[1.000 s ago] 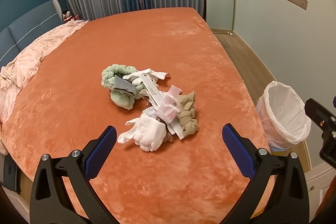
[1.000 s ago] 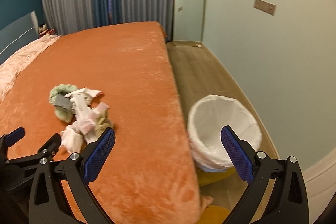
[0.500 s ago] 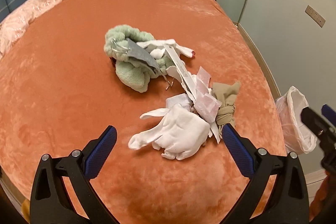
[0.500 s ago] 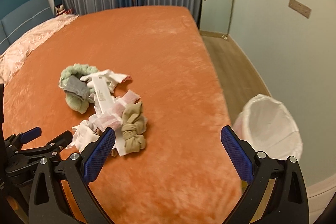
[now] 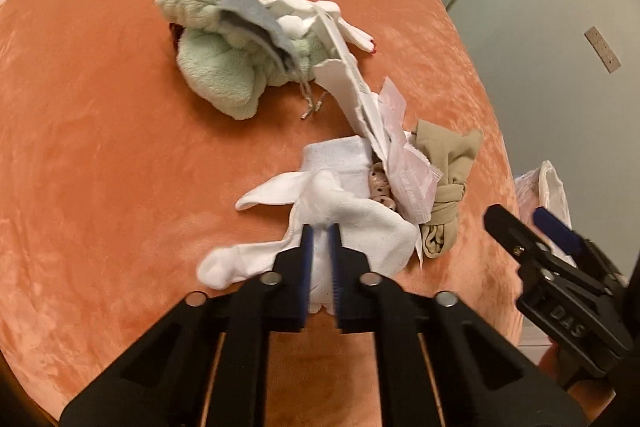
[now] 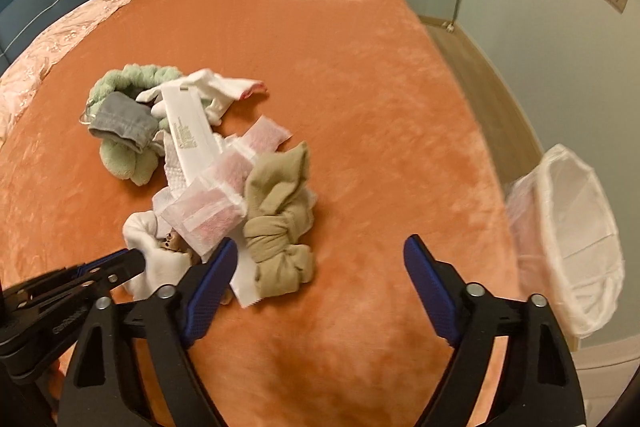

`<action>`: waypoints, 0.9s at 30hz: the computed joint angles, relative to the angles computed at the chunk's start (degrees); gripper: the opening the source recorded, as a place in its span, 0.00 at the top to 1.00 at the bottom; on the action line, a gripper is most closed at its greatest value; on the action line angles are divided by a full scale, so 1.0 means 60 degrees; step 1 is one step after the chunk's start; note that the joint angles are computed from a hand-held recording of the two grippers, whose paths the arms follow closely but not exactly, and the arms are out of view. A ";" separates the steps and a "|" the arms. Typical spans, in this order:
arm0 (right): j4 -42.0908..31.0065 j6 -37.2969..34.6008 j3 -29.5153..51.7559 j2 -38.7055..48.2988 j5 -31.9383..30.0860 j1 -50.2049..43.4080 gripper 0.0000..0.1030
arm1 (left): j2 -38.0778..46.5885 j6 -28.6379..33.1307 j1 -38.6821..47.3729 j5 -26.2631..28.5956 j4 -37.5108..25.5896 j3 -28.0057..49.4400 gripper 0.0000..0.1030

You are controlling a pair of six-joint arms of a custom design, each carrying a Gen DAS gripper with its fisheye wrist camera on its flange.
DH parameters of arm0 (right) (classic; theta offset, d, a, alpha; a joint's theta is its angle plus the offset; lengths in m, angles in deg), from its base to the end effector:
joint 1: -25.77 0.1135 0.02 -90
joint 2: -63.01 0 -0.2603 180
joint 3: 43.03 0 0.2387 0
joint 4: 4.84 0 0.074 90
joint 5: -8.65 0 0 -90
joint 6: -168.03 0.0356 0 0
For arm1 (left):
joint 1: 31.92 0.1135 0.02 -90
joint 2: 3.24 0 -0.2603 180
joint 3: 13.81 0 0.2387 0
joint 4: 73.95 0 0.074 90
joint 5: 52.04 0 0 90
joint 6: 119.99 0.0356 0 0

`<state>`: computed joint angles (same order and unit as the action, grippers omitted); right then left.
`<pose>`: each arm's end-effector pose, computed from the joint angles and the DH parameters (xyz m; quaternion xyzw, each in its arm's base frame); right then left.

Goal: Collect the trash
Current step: 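Grasp the white glove with the left tool while the right tool grasps the beige knotted sock, then carry the white glove and beige sock over the wastebasket with both tools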

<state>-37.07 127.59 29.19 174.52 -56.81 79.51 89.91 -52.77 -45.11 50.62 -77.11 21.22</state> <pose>0.2094 0.2605 0.1036 -0.0011 0.9651 -0.0071 0.2619 0.2052 -0.0561 0.0754 -0.0532 0.9618 -0.1777 0.2015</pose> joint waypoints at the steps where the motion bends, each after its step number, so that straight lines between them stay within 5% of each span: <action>1: 0.0248 -0.0081 0.0067 0.0196 -0.0237 -0.0071 0.31 | -0.0114 0.0040 0.0091 -0.0004 -0.0007 -0.0072 0.97; 9: 0.0787 -0.0175 0.0906 0.1667 -0.1432 -0.0432 0.67 | -0.1464 0.0541 0.1005 -0.0012 -0.1016 -0.0328 1.00; 13: 0.1369 -0.0114 0.0598 0.1737 -0.1868 -0.0558 0.73 | -0.1735 0.0484 0.0871 -0.0179 -0.1132 -0.0294 1.00; 14: 0.1393 -0.0120 0.0523 0.1654 -0.1872 -0.0550 0.74 | -0.1711 0.0403 0.0829 -0.0206 -0.1098 -0.0293 0.94; 17: 0.1557 -0.0032 0.0087 0.1194 -0.1798 -0.0515 0.76 | -0.1413 -0.0321 0.0579 -0.0178 -0.1012 -0.0210 0.39; 18: 0.1585 0.0050 -0.0134 0.0939 -0.1710 -0.0492 0.77 | -0.1470 -0.0700 0.0389 -0.0320 -0.0738 -0.0373 0.37; 25: 0.1140 0.0505 -0.1181 -0.0630 -0.1177 -0.0456 0.77 | -0.0281 -0.1194 -0.1065 -0.0899 0.0012 -0.0029 0.39; 27: 0.1042 0.0579 -0.1438 -0.1021 -0.1131 -0.0476 0.77 | 0.0002 -0.1107 -0.1200 -0.0773 0.0123 0.0094 0.65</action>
